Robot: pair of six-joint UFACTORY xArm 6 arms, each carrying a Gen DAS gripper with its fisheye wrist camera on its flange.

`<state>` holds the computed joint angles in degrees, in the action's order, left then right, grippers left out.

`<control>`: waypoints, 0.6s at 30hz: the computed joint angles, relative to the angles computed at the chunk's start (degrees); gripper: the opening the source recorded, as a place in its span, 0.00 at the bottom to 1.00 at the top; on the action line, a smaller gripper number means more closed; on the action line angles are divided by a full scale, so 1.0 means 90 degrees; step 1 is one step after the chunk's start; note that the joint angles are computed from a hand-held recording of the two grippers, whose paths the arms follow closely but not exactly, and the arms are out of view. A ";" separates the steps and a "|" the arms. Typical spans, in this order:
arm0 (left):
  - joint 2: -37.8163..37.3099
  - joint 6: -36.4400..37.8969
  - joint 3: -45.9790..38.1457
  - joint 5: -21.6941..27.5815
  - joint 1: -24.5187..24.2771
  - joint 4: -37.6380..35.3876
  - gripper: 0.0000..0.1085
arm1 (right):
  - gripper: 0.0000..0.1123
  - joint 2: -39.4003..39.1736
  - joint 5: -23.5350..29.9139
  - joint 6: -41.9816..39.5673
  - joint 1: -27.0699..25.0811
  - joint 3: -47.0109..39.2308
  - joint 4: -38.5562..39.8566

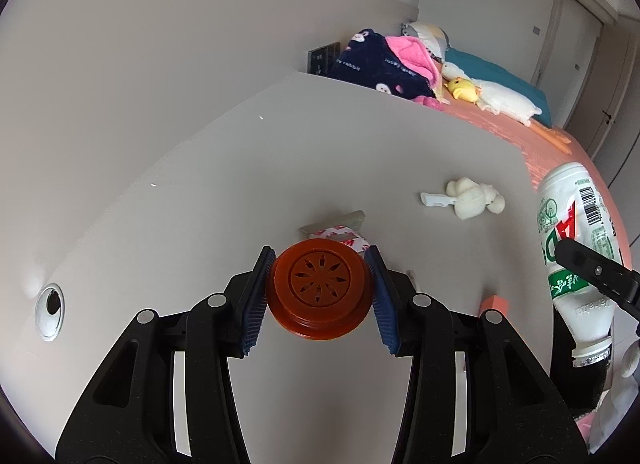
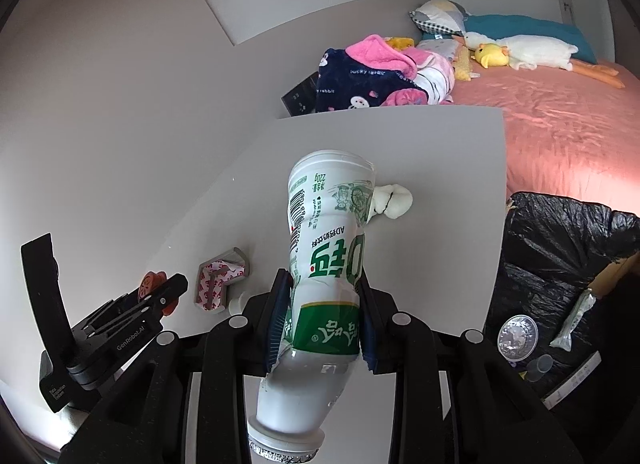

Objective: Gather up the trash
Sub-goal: 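Carry the orange lid and white bottle with both grippers over the bin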

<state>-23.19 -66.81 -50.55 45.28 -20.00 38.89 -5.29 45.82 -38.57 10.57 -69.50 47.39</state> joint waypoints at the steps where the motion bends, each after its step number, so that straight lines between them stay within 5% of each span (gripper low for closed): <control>1: 0.0006 -0.0024 -0.0019 0.0024 -0.0067 0.0018 0.42 | 0.30 -0.0040 0.0016 -0.0034 -0.0046 0.0033 0.0022; 18: 0.0612 -0.0197 -0.0703 0.0068 -0.0884 0.0095 0.42 | 0.30 -0.0502 0.0321 -0.0436 -0.0862 0.0338 0.0397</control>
